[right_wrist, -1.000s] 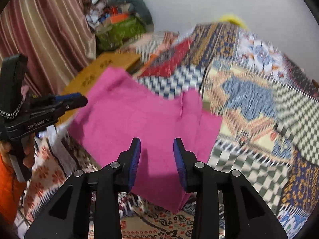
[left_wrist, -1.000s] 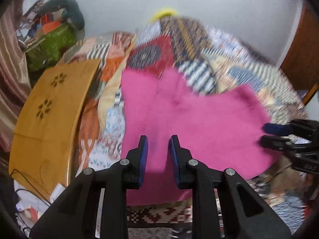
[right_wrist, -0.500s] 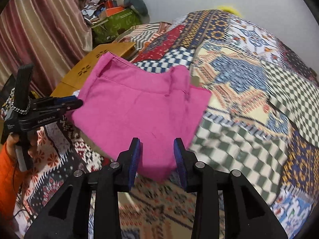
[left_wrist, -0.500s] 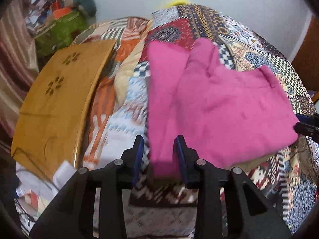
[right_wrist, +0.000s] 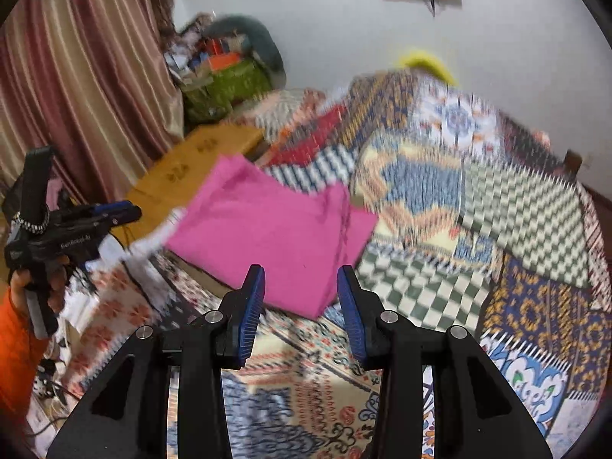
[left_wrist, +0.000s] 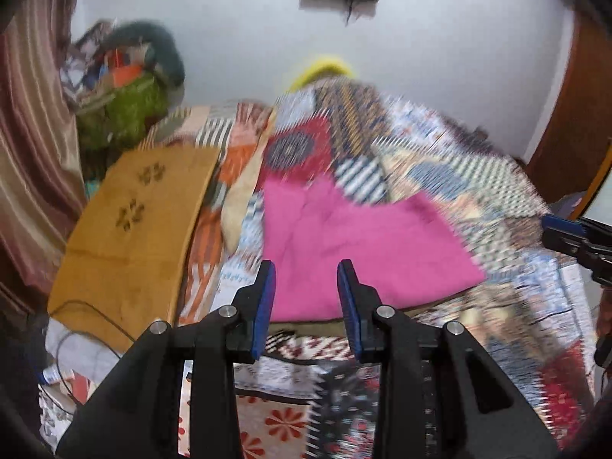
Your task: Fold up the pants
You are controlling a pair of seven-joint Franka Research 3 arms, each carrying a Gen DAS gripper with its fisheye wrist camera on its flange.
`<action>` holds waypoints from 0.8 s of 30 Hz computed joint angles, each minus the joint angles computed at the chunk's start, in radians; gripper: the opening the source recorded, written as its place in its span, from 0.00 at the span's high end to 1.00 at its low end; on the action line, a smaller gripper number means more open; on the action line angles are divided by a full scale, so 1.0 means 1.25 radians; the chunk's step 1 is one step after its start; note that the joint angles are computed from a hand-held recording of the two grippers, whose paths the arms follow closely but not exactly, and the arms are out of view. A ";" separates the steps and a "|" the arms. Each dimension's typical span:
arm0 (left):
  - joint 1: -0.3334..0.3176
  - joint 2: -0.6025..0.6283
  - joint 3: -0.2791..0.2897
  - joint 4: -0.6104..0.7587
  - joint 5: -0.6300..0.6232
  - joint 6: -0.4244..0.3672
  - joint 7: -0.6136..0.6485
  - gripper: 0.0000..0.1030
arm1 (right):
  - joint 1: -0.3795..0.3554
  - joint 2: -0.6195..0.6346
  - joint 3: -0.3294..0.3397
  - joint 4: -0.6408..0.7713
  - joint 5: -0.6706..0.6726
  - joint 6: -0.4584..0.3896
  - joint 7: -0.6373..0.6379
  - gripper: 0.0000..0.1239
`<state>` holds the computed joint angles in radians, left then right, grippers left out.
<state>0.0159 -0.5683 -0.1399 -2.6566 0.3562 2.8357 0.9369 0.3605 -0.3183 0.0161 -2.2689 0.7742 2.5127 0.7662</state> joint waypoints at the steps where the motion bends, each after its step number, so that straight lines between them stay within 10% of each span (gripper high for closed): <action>1: -0.003 -0.021 -0.008 0.000 0.001 -0.001 -0.005 0.68 | 0.006 -0.018 -0.002 -0.005 0.015 0.007 -0.011 0.71; 18: -0.069 -0.387 -0.172 0.027 0.083 -0.088 -0.168 0.67 | 0.134 -0.400 -0.070 -0.142 0.217 0.083 -0.154 0.71; 24: -0.075 -0.495 -0.245 0.012 0.123 -0.153 -0.256 0.28 | 0.165 -0.502 -0.073 -0.200 0.246 0.116 -0.148 0.71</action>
